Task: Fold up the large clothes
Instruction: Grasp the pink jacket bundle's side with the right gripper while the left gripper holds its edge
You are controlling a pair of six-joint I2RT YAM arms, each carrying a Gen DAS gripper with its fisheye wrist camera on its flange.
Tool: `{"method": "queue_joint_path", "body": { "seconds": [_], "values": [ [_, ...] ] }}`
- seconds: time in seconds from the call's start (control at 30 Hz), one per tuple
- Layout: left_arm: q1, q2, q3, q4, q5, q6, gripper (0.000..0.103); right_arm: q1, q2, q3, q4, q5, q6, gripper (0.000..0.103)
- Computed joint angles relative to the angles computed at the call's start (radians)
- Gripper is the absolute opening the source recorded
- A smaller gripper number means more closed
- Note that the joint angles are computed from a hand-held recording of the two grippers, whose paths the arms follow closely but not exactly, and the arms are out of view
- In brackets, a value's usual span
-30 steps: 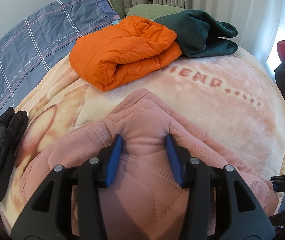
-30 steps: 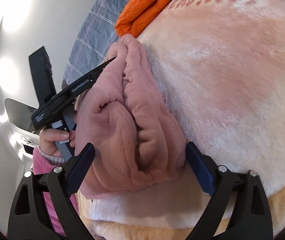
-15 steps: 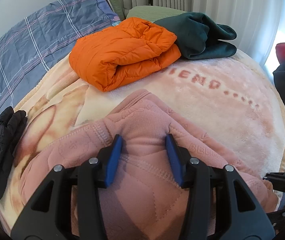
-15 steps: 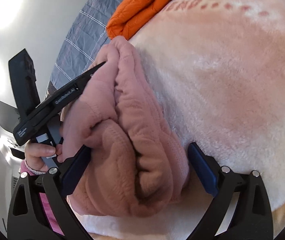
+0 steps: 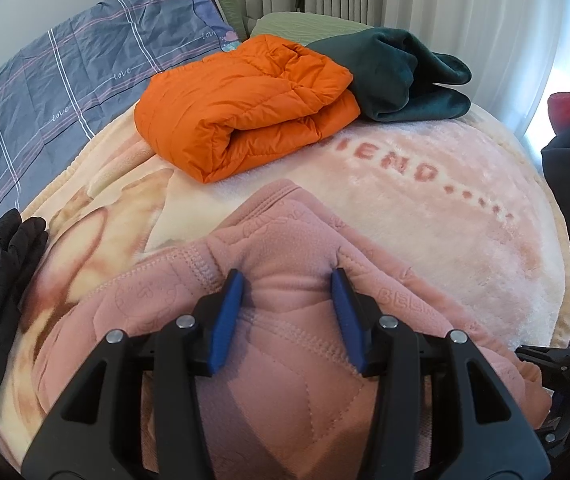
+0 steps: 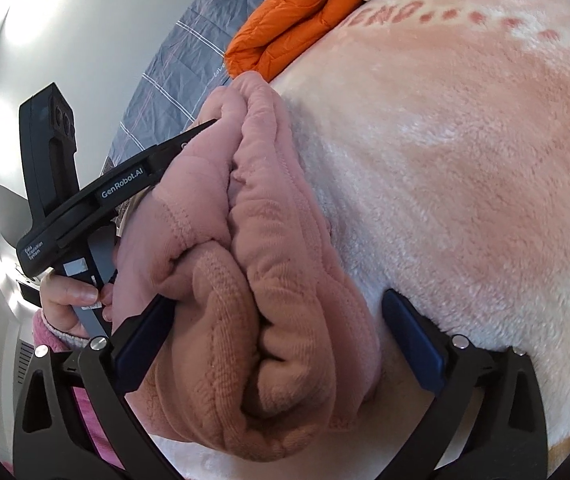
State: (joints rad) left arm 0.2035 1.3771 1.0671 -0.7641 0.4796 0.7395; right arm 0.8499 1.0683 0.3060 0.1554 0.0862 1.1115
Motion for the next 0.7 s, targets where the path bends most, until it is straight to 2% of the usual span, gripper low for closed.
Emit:
{"method": "queue_joint_path", "body": {
  "seconds": [0.17, 0.33, 0.4, 0.5, 0.57, 0.63, 0.7],
  "values": [
    [-0.002, -0.009, -0.01, 0.013, -0.004, -0.002, 0.048, 0.073, -0.027, 0.005, -0.056, 0.098, 0.024, 0.095],
    [-0.005, -0.023, -0.021, 0.024, -0.007, -0.006, 0.048, 0.149, -0.078, -0.005, -0.105, 0.188, 0.067, 0.072],
    [-0.004, -0.03, -0.024, 0.026, -0.005, -0.008, 0.049, 0.193, -0.086, -0.001, -0.131, 0.246, 0.084, 0.069],
    [0.018, -0.046, -0.023, 0.016, 0.029, 0.0, 0.051, 0.204, -0.092, -0.004, -0.136, 0.263, 0.078, 0.069],
    [0.065, -0.068, 0.007, -0.031, 0.09, 0.012, 0.057, 0.207, -0.12, -0.025, -0.131, 0.258, 0.075, 0.069],
    [0.126, -0.1, 0.034, -0.071, 0.15, 0.009, 0.072, 0.199, -0.144, -0.042, -0.125, 0.242, 0.073, 0.069],
    [0.223, -0.119, 0.074, -0.139, 0.234, 0.066, 0.076, 0.215, -0.173, -0.054, -0.139, 0.25, 0.075, 0.069]
  ]
}}
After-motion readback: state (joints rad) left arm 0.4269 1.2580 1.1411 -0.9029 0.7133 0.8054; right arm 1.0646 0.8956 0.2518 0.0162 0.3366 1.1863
